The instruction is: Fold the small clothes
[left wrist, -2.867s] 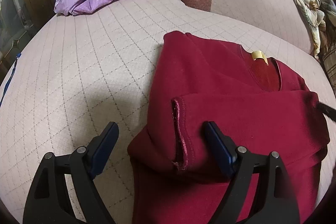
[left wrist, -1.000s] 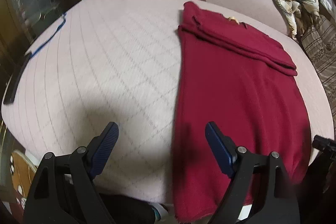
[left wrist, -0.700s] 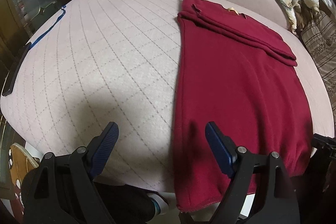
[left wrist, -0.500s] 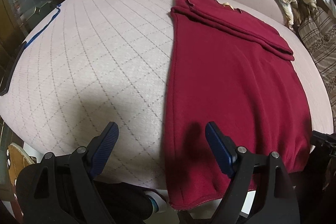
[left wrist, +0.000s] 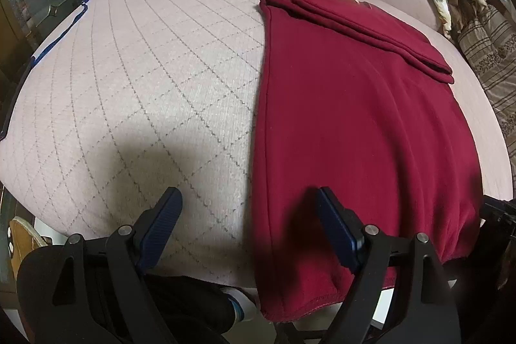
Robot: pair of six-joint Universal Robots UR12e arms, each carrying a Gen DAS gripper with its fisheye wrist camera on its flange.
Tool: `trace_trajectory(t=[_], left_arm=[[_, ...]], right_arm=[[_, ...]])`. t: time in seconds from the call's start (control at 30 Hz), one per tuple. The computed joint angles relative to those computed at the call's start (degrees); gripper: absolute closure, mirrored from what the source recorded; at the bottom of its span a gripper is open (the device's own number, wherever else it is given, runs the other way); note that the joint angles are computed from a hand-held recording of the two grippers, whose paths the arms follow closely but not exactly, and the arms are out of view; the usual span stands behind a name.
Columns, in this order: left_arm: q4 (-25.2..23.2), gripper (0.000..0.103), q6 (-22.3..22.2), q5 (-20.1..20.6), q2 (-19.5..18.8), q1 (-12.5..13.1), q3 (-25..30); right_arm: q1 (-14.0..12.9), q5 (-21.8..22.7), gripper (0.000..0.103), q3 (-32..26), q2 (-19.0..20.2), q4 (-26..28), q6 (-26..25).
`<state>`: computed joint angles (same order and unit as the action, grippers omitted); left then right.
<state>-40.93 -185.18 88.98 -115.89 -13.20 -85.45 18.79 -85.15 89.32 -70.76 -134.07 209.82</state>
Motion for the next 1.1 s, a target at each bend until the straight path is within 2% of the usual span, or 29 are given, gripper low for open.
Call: trace_trajectory(t=[0.2,0.33,0.6,0.63,0.7,0.73,0.77,0.83,0.93,1.03,1.1], left_arm=[[-0.5,0.018,-0.4,0.0,-0.2,0.0,0.4],[-1.7,0.018,0.5,-0.4,-0.2,0.0,0.5],[-3.8,0.018,2.6,-1.2,-0.1,-0.2,0.9],[-4.0,0.018,2.8,-1.1,-0.1,-0.3,1.0],[-4.4,0.018,3.0,-1.1,-0.2,-0.3,1.2],[-4.6,0.018,2.9,-1.2,-0.2,-0.3,1.3],[-4.7,0.018,2.8,-1.4,-0.2,-0.3,1.3],[-5.0,0.018,2.6,-1.6,-0.2,-0.2,1.4],[-5.6,0.017,2.3,-1.6,-0.2,-0.2,1.4],[-5.7,0.016,2.1,-1.7,0.1,-0.2,1.0],[-5.4,0.015,2.2,-1.7,0.1,-0.2,0.8]], right_arm=[[-0.2,0.8,0.026,0.1,0.1,-1.2,0.2],[-0.1,1.1,0.026,-0.7,0.4,0.2,-0.9],[-0.8,5.8,0.028,0.9,-0.5,-0.3,-2.4],[-0.8,6.0,0.031,1.0,-0.5,-0.3,-3.1],[-0.8,6.7,0.047,1.2,-0.4,-0.7,-3.8],[-0.7,6.5,0.066,1.4,-0.4,-1.4,-3.6],[-0.9,7.0,0.094,1.7,-0.5,-2.5,-3.6],[-1.4,9.1,0.094,2.4,-0.7,-5.3,-3.0],[-1.5,8.3,0.094,2.6,-1.0,-7.1,-2.7],[-1.2,6.7,0.094,1.8,-0.7,-3.4,-2.5],[-1.1,6.8,0.094,1.8,-0.5,-2.7,-2.8]])
